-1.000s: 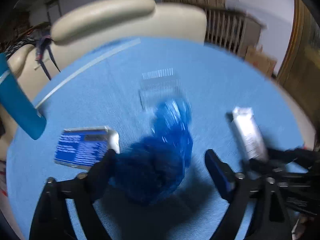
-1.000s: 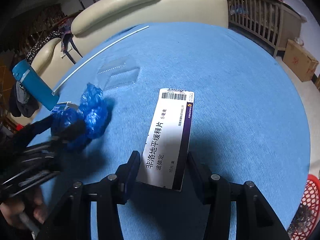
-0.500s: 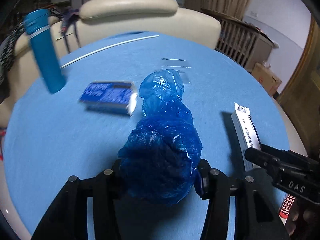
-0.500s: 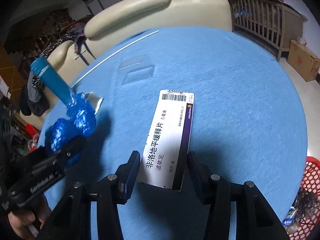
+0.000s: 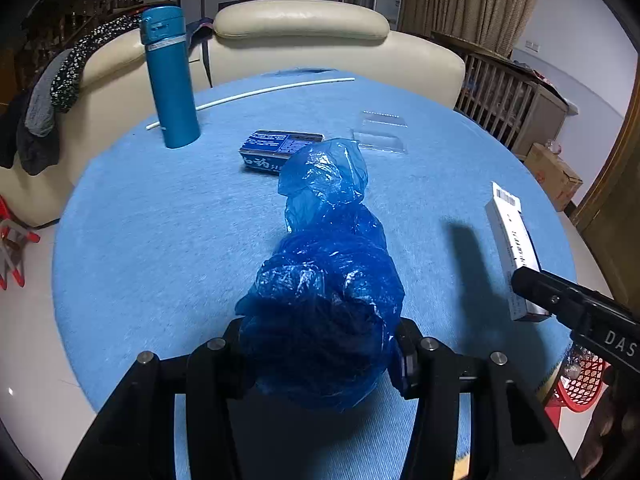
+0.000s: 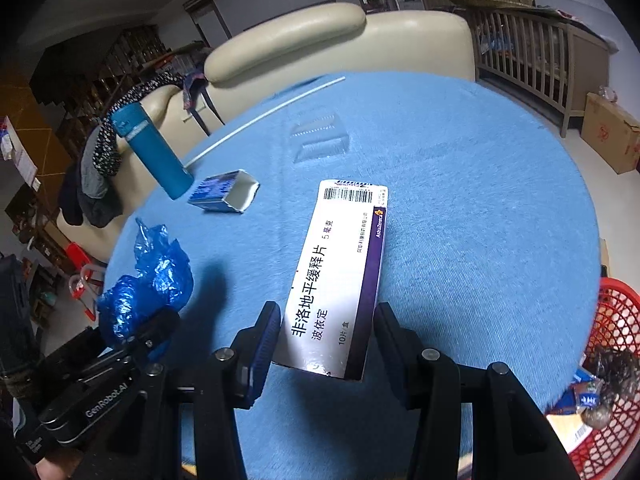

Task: Collect trash
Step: 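Lift the white box and blue bag and carry them toward the red basket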

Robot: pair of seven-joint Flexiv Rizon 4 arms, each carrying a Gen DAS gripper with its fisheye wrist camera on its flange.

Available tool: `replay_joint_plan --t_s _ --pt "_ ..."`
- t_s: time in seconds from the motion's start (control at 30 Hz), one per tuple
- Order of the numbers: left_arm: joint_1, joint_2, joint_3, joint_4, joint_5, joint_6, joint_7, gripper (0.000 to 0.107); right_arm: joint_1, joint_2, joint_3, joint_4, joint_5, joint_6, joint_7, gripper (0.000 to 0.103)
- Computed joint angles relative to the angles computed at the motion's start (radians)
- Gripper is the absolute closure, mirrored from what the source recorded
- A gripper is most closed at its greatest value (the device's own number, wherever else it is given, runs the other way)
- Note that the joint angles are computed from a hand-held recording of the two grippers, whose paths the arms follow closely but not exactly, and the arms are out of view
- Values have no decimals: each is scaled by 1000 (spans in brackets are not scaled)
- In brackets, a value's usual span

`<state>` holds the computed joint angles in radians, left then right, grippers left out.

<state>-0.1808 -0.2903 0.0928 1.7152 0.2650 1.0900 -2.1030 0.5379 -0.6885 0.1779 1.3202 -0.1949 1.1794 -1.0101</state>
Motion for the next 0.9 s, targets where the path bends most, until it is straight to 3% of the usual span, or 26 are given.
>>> replay_joint_plan --t_s 0.4,0.9 --pt "-37 67 -6 -7 144 -42 -94 54 2 107 -37 144 -44 122 83 52" --pt "-40 47 -26 -52 164 -101 -78 54 -48 111 1 172 -17 146 85 52"
